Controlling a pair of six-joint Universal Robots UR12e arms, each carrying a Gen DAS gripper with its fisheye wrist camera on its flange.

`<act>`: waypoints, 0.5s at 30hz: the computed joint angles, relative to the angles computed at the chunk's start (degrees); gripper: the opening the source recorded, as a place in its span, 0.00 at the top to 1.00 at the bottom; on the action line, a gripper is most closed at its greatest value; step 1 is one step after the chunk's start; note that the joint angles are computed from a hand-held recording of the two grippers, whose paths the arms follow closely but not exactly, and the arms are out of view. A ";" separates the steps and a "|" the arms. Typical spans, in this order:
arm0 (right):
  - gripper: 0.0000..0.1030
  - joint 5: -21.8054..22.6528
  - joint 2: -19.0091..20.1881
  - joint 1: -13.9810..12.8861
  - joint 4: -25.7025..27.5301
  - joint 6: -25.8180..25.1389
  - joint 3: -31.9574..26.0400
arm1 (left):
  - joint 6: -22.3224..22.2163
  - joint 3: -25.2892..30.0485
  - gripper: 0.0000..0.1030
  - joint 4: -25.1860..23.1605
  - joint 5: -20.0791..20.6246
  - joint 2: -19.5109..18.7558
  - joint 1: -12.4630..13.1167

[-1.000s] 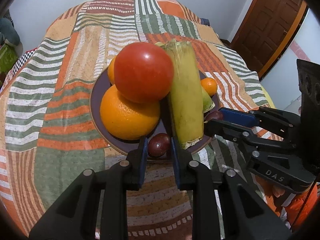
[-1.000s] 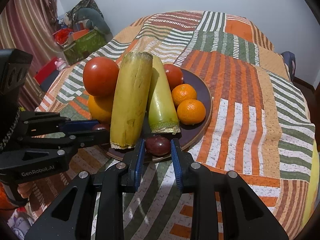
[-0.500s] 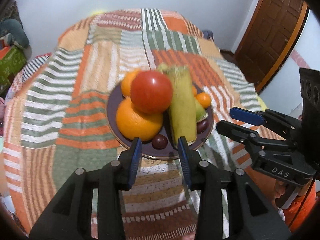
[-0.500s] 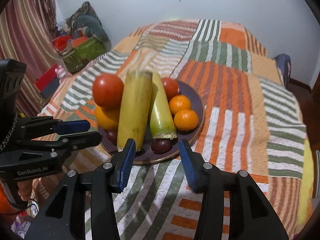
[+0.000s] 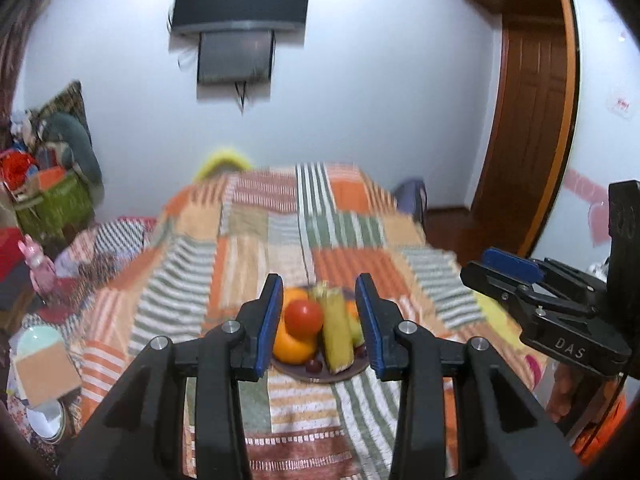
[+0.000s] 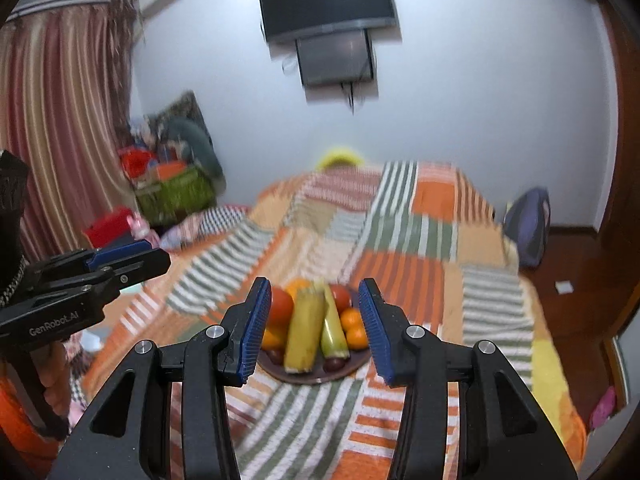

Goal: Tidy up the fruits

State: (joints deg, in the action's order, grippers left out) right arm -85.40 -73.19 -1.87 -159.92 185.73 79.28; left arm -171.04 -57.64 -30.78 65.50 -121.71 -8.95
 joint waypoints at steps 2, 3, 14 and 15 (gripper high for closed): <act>0.59 -0.94 -0.81 0.53 -2.69 0.04 0.60 | -1.01 -1.55 0.64 3.46 0.15 1.13 0.01; 0.59 -1.13 -1.05 0.72 -3.72 0.02 0.83 | -1.35 -2.45 0.64 5.33 0.03 1.78 0.08; 0.48 -4.90 -2.64 2.71 -13.40 -0.62 2.73 | -5.17 -9.39 0.30 20.37 -0.34 6.42 0.89; 0.40 -5.40 -2.53 2.82 -14.13 -0.64 2.79 | -5.14 -9.87 0.29 21.22 -0.14 6.74 0.91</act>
State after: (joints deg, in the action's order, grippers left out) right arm -90.80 -75.73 0.95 -174.05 185.09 82.08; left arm -176.18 -67.52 -9.56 65.36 -114.97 -8.04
